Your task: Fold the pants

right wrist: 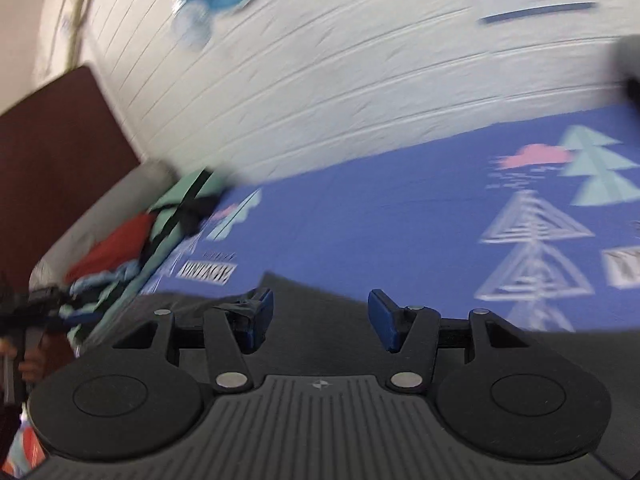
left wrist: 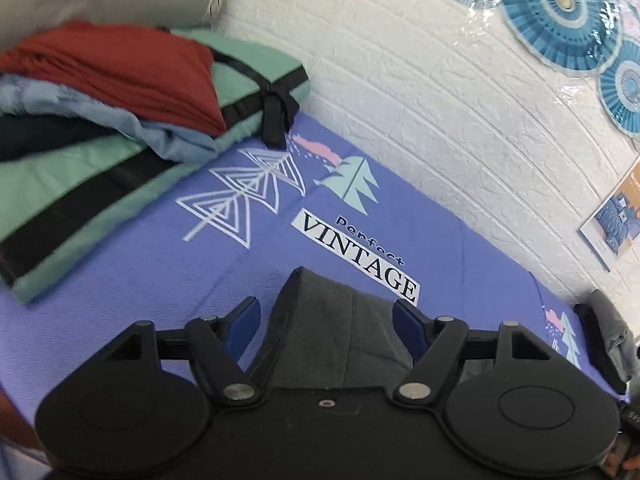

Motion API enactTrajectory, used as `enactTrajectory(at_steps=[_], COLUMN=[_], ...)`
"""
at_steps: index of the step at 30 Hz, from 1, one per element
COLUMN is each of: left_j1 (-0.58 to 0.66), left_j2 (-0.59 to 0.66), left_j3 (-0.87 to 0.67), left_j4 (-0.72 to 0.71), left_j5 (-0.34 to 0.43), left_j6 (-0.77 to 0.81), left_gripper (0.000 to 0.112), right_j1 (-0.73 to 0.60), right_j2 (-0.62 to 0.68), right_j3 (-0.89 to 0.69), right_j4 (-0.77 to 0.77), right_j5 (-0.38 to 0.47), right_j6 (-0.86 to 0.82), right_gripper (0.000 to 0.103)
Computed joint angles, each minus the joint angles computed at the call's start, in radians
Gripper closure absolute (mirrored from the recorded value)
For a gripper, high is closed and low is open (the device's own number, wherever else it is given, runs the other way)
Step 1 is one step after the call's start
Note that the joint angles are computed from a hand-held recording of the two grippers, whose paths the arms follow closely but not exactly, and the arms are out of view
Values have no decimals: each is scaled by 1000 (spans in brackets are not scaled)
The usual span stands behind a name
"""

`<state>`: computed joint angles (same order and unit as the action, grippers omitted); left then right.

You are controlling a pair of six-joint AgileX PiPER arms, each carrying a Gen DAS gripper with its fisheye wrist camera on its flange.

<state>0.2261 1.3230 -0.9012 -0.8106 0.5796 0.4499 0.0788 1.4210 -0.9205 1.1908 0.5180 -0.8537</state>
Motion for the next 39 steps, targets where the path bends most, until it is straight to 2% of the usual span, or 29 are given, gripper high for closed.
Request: enactTrajectory(at_steps=[5,8,10,12,15,17,18,19,22,23,26,29,30,31,33,35,36,37,39], left_j1=[7,-1,-9,-23,-25,-24,-24,-18,-21,-6,19,-8,-13,-17,9,37,42,48,63], left_j2=[128,171,192,206,228,238,241,246,205,202,255,265,258,250,242,222,204,184,153], left_j3=[-90,-128,-140,-146,-142,-129,-119,-111,-49,-29,-30,-26,-25,-24,-26,-18,-10,0,12], left_j4=[-61,-78,-91,-80,-87,-105,-121,-160,-235,-284,-326,-336,-328,-305,-305,-306,-295,-284,-261], left_j5=[49,72,78,72,77,69,62,71,21,25,45,-2,-11,-23,5,20,7,-6,-9], left_j6=[70,87,108,109,126,140,167,214,295,333,347,367,368,350,344,318,297,286,253], left_gripper=[9,9,9,9,9,9,53,104,112,112,112,107,96,74,66,45,32,22,19], right_j1=[56,48,37,33,31,24,20,12,-49,-66,-55,-45,-51,-61,-71,-81,-89,-96,-103], right_j2=[227,358,424,478,529,546,544,529,481,478,474,476,470,460,427,393,372,354,315], right_j3=[-262,-433,-516,-583,-651,-657,-644,-607,-460,-427,-378,-356,-344,-330,-303,-269,-247,-225,-187], right_j4=[-82,-189,-222,-243,-284,-267,-248,-203,50,102,101,68,72,82,81,134,167,204,252], right_j5=[89,211,298,359,417,441,434,411,364,362,263,177,170,171,149,142,145,155,182], right_j6=[21,79,97,119,134,139,135,108,-27,-50,-27,20,6,-2,-4,-50,-83,-128,-190], right_gripper=[13,12,25,33,34,68,80,91,96,97,103,103,103,103,103,95,88,87,85])
